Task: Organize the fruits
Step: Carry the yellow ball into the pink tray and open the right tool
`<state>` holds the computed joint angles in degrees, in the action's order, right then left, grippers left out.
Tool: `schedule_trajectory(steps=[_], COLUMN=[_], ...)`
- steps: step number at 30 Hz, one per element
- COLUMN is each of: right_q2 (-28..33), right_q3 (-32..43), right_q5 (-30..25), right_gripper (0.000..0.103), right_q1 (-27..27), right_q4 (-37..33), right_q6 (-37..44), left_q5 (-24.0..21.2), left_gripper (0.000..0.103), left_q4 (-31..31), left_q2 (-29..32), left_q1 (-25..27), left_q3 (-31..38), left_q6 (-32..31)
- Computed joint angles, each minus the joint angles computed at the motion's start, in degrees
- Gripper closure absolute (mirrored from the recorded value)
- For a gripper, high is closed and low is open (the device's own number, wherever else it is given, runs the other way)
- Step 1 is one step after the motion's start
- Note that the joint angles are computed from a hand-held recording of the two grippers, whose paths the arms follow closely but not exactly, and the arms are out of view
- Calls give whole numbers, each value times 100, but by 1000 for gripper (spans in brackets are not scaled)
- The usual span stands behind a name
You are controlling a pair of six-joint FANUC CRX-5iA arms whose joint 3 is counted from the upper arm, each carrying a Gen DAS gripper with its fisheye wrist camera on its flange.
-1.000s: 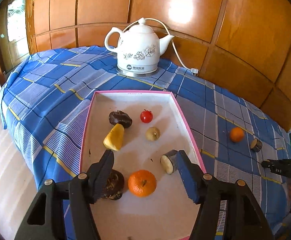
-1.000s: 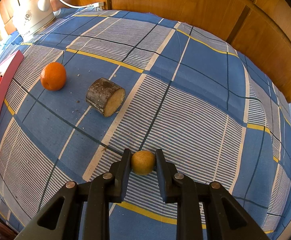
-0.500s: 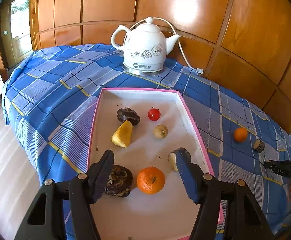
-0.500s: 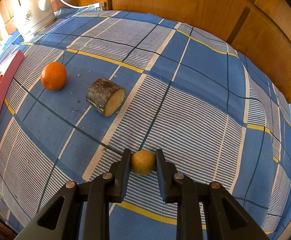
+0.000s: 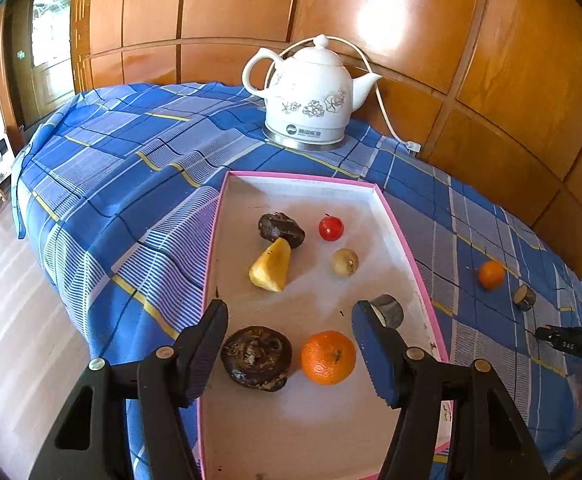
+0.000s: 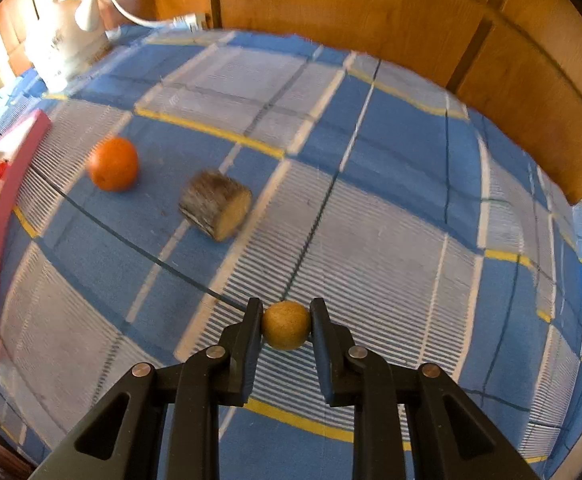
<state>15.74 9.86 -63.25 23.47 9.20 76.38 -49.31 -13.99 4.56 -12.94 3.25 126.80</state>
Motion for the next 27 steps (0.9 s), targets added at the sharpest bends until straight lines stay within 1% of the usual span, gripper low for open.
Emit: schedule_trajectory(steps=[2, 4, 7, 10, 14, 17, 20, 22, 27], right_q2=[-167, -303, -376, -285, 29, 337, 670, 871, 1412], right_q3=[29, 107, 244, 561, 1131, 1525, 1892, 2147, 2721], right_q5=[95, 164, 228, 177, -20, -141, -176, -293, -581], right_gripper=[79, 79, 79, 79, 79, 79, 79, 79, 78], right_q1=[52, 140, 357, 610, 887, 1086, 1236, 1258, 1369], right_q4=[-186, -519, -999, -1674, -2432, -2754, -2834, -2989, -3044], right_q6=[130, 407, 840, 1407, 1867, 1909, 1739, 1692, 1434], left_q5=[-21, -20, 1, 18, 23, 39, 62, 86, 148], left_gripper=[38, 38, 38, 38, 38, 38, 38, 38, 38], left_q4=[-97, -146, -109, -142, -241, -255, -217, -184, -81], left_q2=[-36, -72, -130, -206, -303, -364, -406, -437, -488], left_q1=[5, 32, 106, 136, 163, 208, 264, 298, 394], left_q3=[-15, -59, -157, -241, -321, -392, -468, -524, -650], left_q6=[65, 128, 183, 236, 285, 318, 314, 305, 278])
